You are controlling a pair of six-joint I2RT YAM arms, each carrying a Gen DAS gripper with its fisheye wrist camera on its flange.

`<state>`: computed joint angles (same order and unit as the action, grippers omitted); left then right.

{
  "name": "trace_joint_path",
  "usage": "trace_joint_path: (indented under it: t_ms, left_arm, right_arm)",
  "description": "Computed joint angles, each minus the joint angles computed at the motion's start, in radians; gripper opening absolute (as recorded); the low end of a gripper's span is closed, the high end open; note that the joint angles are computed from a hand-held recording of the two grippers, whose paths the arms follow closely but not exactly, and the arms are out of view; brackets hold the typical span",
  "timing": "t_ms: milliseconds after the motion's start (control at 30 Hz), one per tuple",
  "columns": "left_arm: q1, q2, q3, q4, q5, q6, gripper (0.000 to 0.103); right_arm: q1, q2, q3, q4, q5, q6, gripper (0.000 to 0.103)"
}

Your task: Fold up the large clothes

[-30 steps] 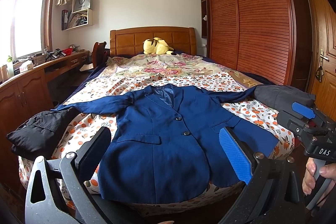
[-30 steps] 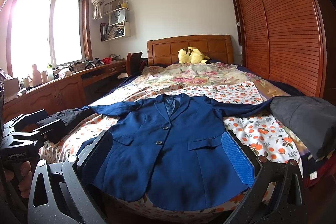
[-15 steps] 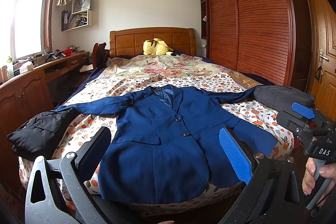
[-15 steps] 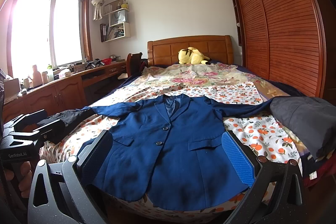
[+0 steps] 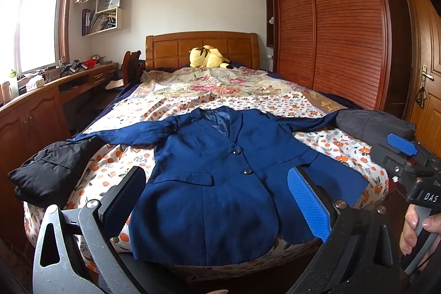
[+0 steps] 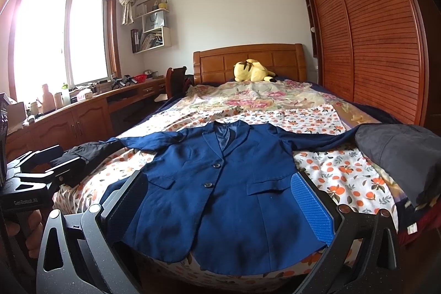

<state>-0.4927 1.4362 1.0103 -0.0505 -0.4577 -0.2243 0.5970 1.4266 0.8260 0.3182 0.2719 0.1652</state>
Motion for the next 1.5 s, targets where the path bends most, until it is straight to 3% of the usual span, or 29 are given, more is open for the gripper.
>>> trace_joint_path:
  t_ms: [233,567,700,967,1367,1500]
  left_arm:
    - [0.058,0.050,0.003,0.007,0.031,-0.007,0.103]
    - [0.183,0.136,-0.020,0.076,0.103,0.015,0.103]
    - [0.233,0.212,0.009,0.089,0.105,0.023,0.103]
    - [0.353,0.336,0.082,0.095,0.201,0.032,0.103]
    - [0.515,0.499,0.227,0.049,0.293,0.094,0.103]
    - [0.566,0.541,0.275,0.026,0.378,0.086,0.103]
  right_arm:
    - [-0.010,0.065,0.049,-0.009,0.000,-0.039,0.103]
    - [-0.063,0.269,0.233,-0.022,-0.099,-0.065,0.103]
    - [-0.074,0.375,0.344,-0.043,-0.135,-0.077,0.103]
    - [-0.097,0.535,0.547,-0.119,-0.191,-0.105,0.103]
    - [-0.109,0.887,1.128,-0.382,-0.323,-0.155,0.103]
    - [-0.105,1.012,1.332,-0.491,-0.358,-0.183,0.103]
